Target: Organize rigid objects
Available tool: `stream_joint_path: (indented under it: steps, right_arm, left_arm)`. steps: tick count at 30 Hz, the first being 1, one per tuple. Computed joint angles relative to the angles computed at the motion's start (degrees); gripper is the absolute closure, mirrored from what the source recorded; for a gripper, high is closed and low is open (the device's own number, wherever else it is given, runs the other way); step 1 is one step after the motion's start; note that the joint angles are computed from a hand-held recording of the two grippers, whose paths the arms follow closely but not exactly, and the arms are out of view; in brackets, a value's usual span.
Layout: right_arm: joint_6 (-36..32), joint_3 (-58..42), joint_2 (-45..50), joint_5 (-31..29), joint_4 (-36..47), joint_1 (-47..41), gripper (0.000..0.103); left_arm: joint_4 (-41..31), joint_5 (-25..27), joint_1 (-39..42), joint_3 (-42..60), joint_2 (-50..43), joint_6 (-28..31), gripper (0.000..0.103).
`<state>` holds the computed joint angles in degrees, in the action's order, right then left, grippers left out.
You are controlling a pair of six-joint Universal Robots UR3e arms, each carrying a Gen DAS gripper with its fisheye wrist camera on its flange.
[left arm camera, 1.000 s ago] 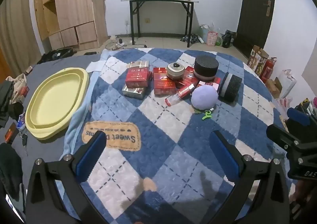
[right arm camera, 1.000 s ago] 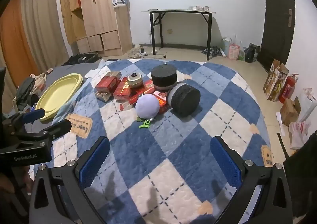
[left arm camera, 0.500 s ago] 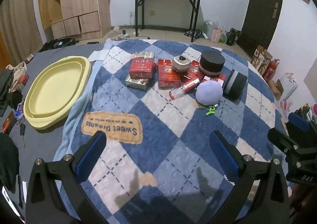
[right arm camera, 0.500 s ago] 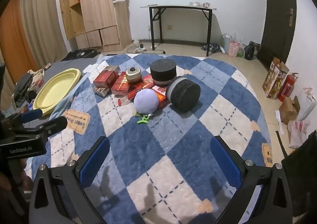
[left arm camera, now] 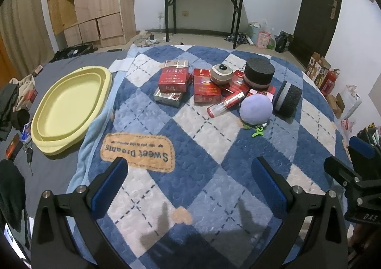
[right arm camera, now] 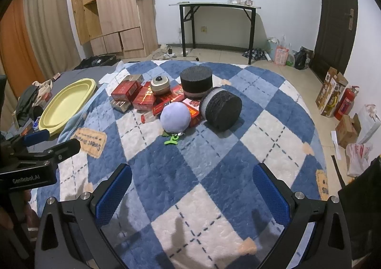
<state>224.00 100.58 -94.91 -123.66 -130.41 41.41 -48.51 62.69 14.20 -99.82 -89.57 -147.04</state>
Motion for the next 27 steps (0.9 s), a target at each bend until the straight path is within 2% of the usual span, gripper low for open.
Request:
stream_joint_path:
  steps: [27]
  right_arm:
    - [-1.5, 1.3, 0.1, 2.0, -2.4, -2.0, 0.0]
  left_arm:
    - [-4.5, 0.2, -0.4, 3.9, -1.8, 0.0, 0.0]
